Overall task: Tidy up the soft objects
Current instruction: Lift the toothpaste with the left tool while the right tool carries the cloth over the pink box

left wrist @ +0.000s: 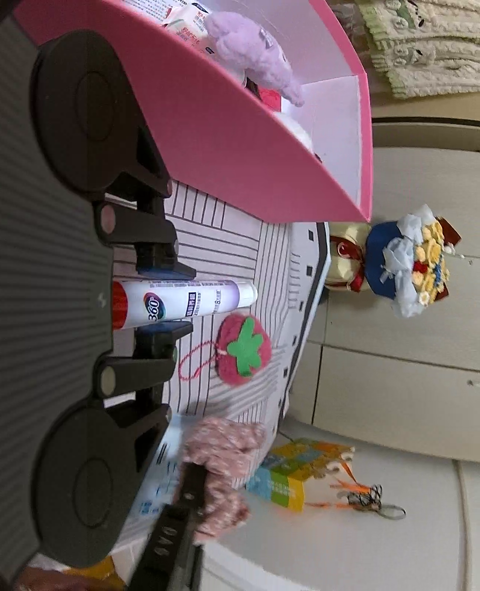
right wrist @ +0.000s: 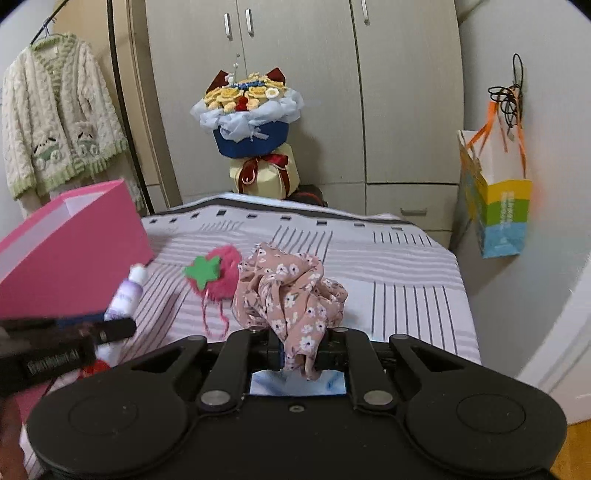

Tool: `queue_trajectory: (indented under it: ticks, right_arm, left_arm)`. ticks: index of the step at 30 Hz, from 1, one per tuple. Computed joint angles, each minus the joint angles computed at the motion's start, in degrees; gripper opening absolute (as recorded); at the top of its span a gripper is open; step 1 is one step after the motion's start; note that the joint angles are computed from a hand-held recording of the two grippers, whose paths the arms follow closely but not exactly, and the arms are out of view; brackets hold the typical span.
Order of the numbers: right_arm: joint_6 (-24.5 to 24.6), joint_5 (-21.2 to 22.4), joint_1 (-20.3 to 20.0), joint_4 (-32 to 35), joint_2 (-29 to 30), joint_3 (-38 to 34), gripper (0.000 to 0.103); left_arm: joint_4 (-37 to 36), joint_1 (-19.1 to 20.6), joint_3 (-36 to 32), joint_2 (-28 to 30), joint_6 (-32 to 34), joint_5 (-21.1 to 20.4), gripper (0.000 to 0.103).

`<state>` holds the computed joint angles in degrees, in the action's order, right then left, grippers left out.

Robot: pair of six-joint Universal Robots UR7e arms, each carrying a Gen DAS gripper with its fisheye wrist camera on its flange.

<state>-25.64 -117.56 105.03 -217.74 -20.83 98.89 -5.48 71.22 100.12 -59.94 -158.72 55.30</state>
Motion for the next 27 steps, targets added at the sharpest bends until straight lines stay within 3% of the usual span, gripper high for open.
queue_trajectory:
  ticks: [7, 11, 19, 27]
  right_arm:
    - [2.1, -2.3, 2.2, -1.7, -1.5, 5.2, 0.015]
    - [5.2, -4.0, 3.6, 0.9, -2.9, 7.8, 0.015]
    - [6.3, -5.8, 7.1, 3.4, -3.4, 11.9, 0.015]
    - [10.9, -5.6, 10.2, 9.4, -6.2, 15.5, 0.016]
  left_arm:
    - [7.9, 0.0, 1.7, -3.6, -3.3, 3.7, 0.022]
    - [10.9, -0.4, 3.6, -5.8, -3.6, 4.5, 0.022]
    - [16.9, 0.4, 6.6, -9.8, -6.0, 8.1, 0.022]
    - [24.4, 1.5, 7.8, -13.6, -7.8, 11.9, 0.022]
